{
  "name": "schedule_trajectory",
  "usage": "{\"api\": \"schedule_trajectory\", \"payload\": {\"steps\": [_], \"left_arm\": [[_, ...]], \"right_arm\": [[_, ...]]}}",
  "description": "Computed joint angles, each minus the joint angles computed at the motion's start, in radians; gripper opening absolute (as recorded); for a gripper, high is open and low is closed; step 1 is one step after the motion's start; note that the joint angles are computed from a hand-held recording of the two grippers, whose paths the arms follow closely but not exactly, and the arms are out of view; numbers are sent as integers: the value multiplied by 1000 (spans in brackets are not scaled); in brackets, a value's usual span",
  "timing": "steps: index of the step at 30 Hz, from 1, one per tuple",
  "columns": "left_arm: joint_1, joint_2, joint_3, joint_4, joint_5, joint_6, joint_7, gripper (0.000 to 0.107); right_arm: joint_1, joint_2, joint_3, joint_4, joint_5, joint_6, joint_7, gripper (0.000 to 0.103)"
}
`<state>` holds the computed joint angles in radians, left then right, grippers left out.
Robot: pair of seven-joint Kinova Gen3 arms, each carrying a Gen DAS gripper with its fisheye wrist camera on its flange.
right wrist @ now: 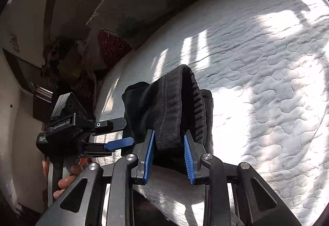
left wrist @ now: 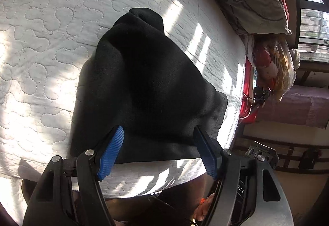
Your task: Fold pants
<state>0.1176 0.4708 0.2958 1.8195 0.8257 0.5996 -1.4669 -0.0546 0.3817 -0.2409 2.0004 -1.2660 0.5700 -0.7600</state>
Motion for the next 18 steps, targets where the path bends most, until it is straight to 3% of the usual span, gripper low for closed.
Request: {"api": "schedule_trajectory", "payload": {"steps": [3,6,8,9,11,15,18], "left_arm": [[0,6,-6,-19,0,30,16,70],[-6,-77,1,14,5,3,-23,70],[-29,-116,10,23,51,-16,-84,70],[-42,-117,13,15,83,-15,-117,70],[-45,-98,2,-21,110,-11,-137,70],[-21,-3,-31,-126,62,17,-67,70],[5,75,-59,-194,-6,27,26,70]], "right_arm": [[-77,29,79,-4,43,-12,-34,24],[-38,-23,84,23,-50,28,27,31],[-1,-100,52,60,-131,-22,108,36],[37,-127,8,66,-172,-43,149,44],[61,-136,-37,51,-242,-52,230,50],[-42,-75,-23,13,-340,-133,368,47],[-131,-22,12,-21,-278,-228,333,42]]}}
